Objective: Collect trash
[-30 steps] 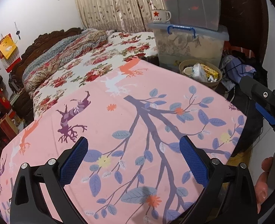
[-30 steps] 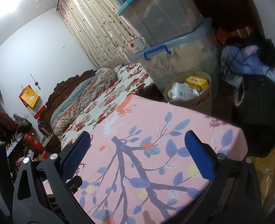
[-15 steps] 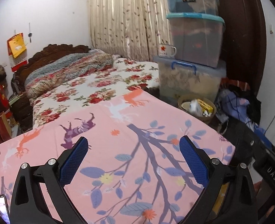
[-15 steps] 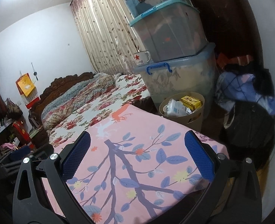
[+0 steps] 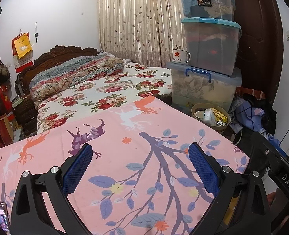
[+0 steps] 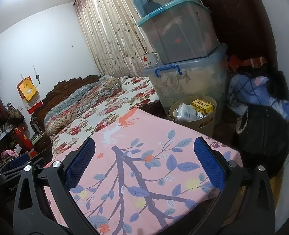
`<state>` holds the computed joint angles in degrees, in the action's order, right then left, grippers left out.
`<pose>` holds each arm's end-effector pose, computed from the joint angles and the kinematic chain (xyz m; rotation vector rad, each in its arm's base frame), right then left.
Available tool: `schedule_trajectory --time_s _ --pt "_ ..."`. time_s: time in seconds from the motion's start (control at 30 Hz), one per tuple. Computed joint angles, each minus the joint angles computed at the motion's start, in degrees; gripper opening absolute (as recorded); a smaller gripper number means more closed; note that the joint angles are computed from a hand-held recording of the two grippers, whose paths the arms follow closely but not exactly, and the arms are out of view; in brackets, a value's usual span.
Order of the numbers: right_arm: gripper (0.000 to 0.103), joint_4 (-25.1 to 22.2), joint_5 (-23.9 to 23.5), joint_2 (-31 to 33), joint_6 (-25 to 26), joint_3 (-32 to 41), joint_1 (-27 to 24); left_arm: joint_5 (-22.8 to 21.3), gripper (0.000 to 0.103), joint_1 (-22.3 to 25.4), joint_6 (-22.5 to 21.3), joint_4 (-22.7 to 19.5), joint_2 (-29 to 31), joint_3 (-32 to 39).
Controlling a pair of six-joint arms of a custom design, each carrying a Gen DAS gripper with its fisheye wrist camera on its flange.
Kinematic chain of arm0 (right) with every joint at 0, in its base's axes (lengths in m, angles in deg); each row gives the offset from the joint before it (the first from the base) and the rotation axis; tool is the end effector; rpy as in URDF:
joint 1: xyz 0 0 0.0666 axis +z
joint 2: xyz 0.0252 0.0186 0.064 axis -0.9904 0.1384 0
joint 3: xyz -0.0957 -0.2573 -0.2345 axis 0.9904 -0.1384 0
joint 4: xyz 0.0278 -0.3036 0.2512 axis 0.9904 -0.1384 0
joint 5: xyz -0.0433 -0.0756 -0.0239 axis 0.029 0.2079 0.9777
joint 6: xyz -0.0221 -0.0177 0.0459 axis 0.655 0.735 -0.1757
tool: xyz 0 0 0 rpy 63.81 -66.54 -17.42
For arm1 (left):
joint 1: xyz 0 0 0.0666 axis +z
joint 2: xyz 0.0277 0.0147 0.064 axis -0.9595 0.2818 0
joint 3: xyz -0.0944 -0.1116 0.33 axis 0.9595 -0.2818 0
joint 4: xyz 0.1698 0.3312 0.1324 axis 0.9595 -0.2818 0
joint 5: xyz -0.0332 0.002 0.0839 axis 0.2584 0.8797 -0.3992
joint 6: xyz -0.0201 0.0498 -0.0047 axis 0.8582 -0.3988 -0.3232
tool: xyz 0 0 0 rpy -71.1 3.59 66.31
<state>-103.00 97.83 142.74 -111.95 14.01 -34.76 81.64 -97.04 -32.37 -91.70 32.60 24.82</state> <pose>0.3726 0.3557 0.4737 0.8838 1.7564 -0.0966 0.5092 -0.2292 0.5029 0.7594 2.0145 -0.3540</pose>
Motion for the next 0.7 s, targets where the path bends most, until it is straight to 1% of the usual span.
schedule_trajectory --time_s 0.13,0.5,0.7 --pt "0.1 1.33 -0.84 -0.62 0.69 -0.95 -0.39 0.03 0.095 0.12 0.1 -0.09 0.04 0.02" --pt "0.1 1.57 -1.18 -0.93 0.3 -1.46 -0.48 0.0 0.095 -0.02 -0.49 0.31 -0.48 -0.64" --pt "0.1 1.66 -1.22 -1.05 0.3 -1.65 -0.5 -0.04 0.095 -0.08 -0.36 -0.18 -0.41 -0.56"
